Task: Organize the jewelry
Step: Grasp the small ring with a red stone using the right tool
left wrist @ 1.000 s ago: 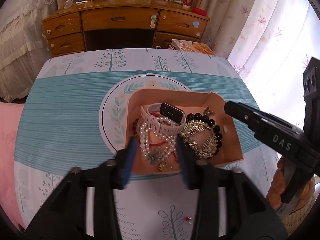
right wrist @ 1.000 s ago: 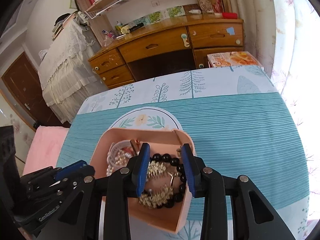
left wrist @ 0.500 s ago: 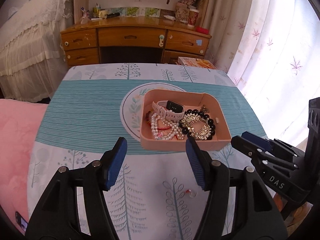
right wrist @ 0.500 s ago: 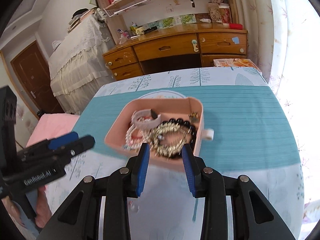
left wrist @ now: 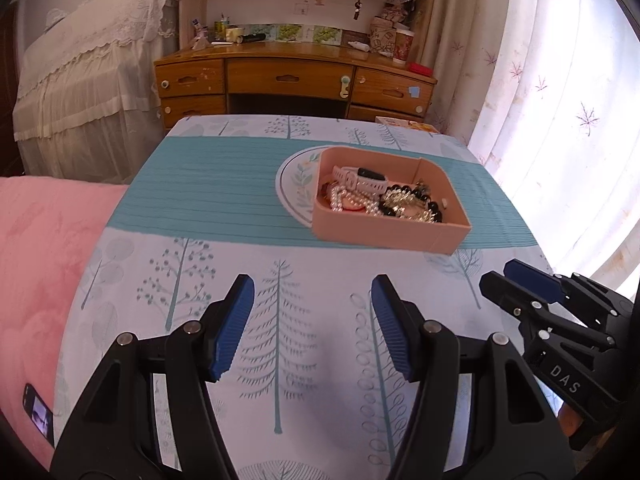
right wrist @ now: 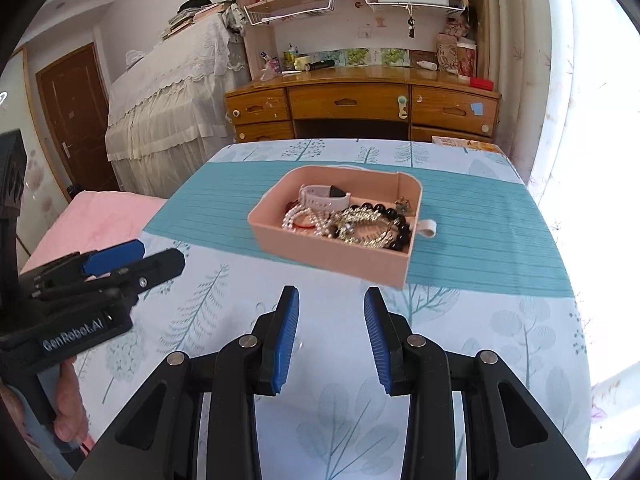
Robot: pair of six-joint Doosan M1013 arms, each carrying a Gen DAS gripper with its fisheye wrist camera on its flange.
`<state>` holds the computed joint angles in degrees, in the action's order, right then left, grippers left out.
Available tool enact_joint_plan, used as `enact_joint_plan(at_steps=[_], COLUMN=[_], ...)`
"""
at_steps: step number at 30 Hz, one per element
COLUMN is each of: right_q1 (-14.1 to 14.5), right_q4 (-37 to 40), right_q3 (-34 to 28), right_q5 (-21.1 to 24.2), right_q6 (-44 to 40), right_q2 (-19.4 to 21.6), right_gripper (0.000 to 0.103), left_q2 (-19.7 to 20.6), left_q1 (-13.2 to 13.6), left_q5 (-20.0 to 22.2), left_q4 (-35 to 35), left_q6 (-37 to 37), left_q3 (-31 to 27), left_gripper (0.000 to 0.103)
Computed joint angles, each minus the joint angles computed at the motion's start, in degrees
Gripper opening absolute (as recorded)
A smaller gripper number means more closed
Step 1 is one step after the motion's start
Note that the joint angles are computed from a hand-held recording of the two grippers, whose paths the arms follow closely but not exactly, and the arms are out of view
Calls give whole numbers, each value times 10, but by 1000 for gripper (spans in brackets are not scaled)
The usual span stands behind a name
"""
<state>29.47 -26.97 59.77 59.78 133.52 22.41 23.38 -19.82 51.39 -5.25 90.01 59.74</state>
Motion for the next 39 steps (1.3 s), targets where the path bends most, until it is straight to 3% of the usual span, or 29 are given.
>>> enact_joint_plan(at_steps=[11, 22, 33, 39], right_q1=[23, 5, -4, -5], right_q4=[0, 51, 88, 121], right_q3=[19, 15, 2, -6], right_q5=[30, 53, 50, 20], right_q6=[6, -2, -20, -55], right_q2=[3, 21, 39, 45], right_gripper=[35, 36, 36, 36], left_q2=[-16, -7, 3, 7], left_q1=[7, 15, 22, 23], left_q5=[-38, -32, -22, -16], left_q4=[15, -16, -32, -41], left_q6=[-44, -36, -41, -39], left_q3=[49, 58, 51, 48], left_gripper=[58, 58, 58, 58])
